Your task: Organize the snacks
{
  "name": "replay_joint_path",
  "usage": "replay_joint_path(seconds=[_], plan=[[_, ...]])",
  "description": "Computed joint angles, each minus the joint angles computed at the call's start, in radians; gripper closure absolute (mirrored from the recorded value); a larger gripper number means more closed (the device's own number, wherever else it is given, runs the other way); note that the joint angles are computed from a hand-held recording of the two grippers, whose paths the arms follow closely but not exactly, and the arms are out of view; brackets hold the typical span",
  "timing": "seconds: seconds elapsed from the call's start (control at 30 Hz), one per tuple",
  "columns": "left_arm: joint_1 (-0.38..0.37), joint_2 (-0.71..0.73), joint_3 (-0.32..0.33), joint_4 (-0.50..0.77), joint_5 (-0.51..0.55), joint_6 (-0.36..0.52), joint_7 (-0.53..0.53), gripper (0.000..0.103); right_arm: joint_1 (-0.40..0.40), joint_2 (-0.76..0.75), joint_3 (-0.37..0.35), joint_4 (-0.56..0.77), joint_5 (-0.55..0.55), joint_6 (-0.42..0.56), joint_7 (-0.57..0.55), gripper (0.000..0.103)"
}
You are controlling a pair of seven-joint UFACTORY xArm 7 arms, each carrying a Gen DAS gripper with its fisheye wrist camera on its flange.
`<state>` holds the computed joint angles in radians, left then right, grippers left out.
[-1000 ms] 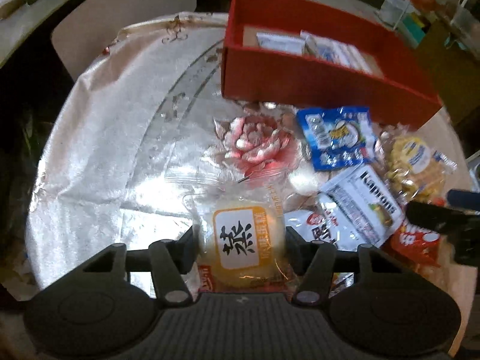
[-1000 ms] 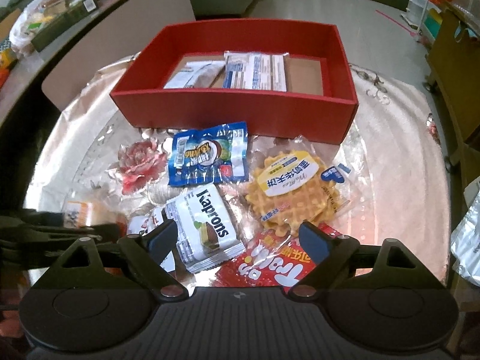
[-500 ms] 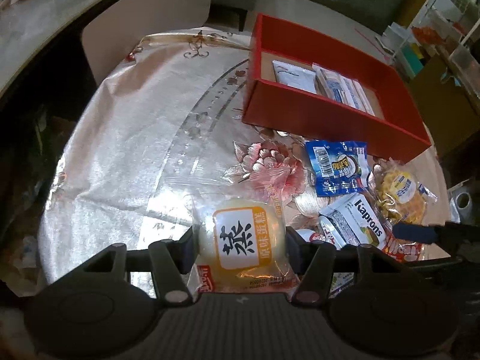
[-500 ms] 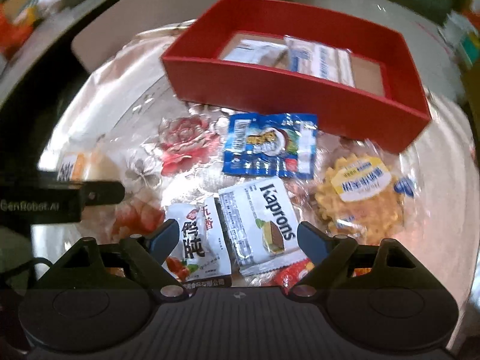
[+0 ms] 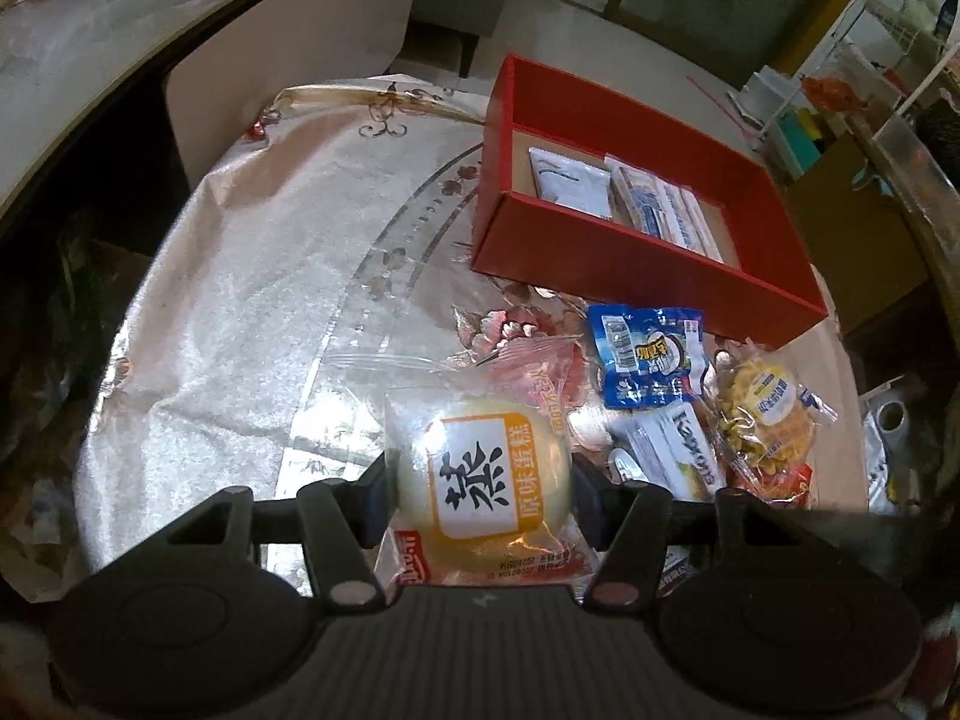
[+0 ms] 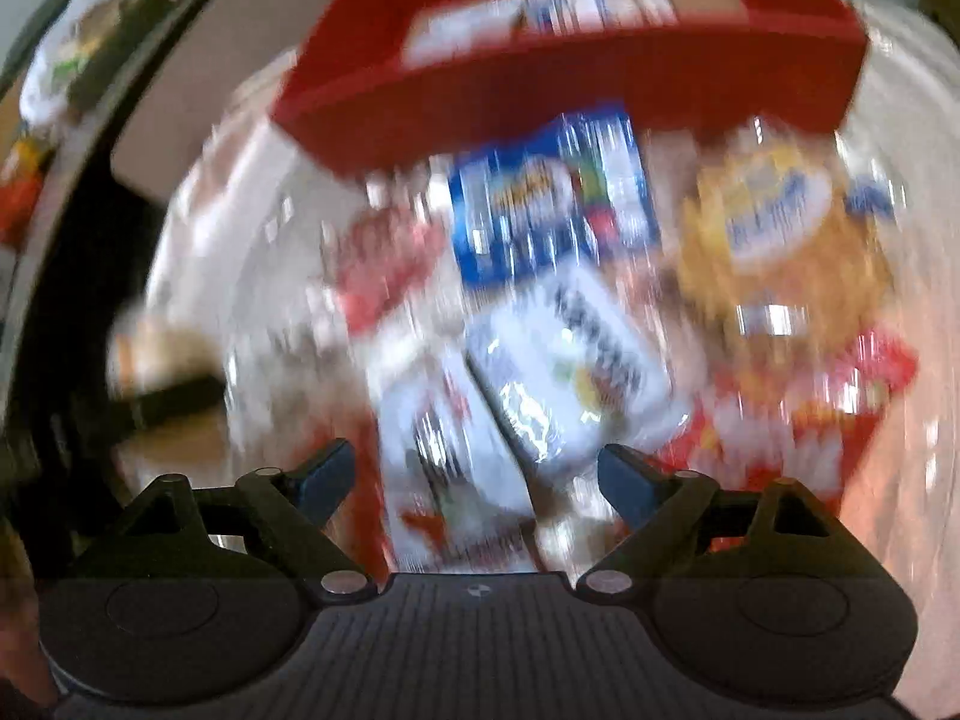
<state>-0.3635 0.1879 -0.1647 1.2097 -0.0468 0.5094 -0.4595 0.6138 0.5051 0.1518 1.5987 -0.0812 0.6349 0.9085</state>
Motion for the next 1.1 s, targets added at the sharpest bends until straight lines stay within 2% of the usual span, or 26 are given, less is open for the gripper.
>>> replay_joint_path(seconds=[0.07, 0.1, 0.13, 0.17, 0.2, 0.3, 0.4, 0.53, 0.6, 0.67, 0.77, 0.83, 1.0, 1.07, 1.1], plan=[[-0.001, 0.006, 0.001, 0.005, 0.002, 0.006, -0.003, 0.052, 0.016, 0.023, -0.024, 0.036, -0.029, -0.035, 0.029, 0.011], [-0.002, 0.006, 0.002, 0.004, 0.004, 0.007, -0.005, 0.052, 0.036, 0.026, -0.050, 0.031, -0.085, -0.098, 0.062, 0.010], [-0.003, 0.007, 0.002, 0.004, 0.008, 0.008, -0.006, 0.052, 0.065, 0.033, -0.086, 0.045, -0.132, -0.120, 0.077, 0.010], [-0.004, 0.008, 0.002, 0.005, 0.011, 0.009, -0.008, 0.052, 0.083, 0.047, -0.101, 0.078, -0.172, -0.109, 0.078, 0.010], [-0.005, 0.008, 0.003, 0.004, 0.013, 0.009, -0.010, 0.052, 0.079, 0.064, -0.088, 0.117, -0.178, -0.085, 0.049, 0.010], [0.004, 0.008, -0.001, 0.004, -0.001, 0.019, 0.013, 0.052, 0.067, 0.069, -0.057, 0.150, -0.149, -0.009, 0.009, 0.009], [0.008, 0.012, -0.018, 0.007, -0.029, 0.043, 0.081, 0.052, 0.036, 0.026, -0.021, 0.105, -0.084, 0.032, -0.010, 0.009], [-0.003, -0.006, -0.010, -0.013, -0.021, 0.041, 0.073, 0.052, -0.005, -0.035, 0.013, -0.007, -0.022, -0.044, -0.047, 0.010], [0.003, -0.023, -0.005, -0.029, -0.039, 0.028, 0.060, 0.052, -0.005, -0.036, 0.004, -0.013, -0.019, -0.052, -0.045, 0.014], [0.003, -0.039, 0.010, -0.047, -0.008, 0.017, 0.012, 0.052, -0.010, -0.031, 0.004, -0.012, -0.013, -0.059, -0.049, 0.020], [0.013, -0.047, 0.023, -0.060, 0.020, 0.017, -0.043, 0.052, -0.014, 0.017, 0.038, 0.053, 0.008, -0.003, -0.144, 0.024], [0.022, -0.044, 0.020, -0.059, 0.008, 0.020, -0.046, 0.052, 0.012, 0.075, 0.036, 0.136, -0.001, 0.082, -0.191, 0.022], [0.025, -0.041, 0.009, -0.055, 0.000, 0.018, -0.031, 0.052, 0.062, 0.142, 0.002, 0.250, -0.031, 0.143, -0.222, 0.021], [0.029, -0.045, 0.010, -0.060, -0.010, 0.011, -0.031, 0.052, 0.044, 0.142, 0.031, 0.253, 0.012, 0.142, -0.273, 0.030], [0.030, -0.047, 0.012, -0.063, -0.011, 0.008, -0.036, 0.052, 0.043, 0.135, 0.031, 0.244, 0.020, 0.136, -0.284, 0.030]])
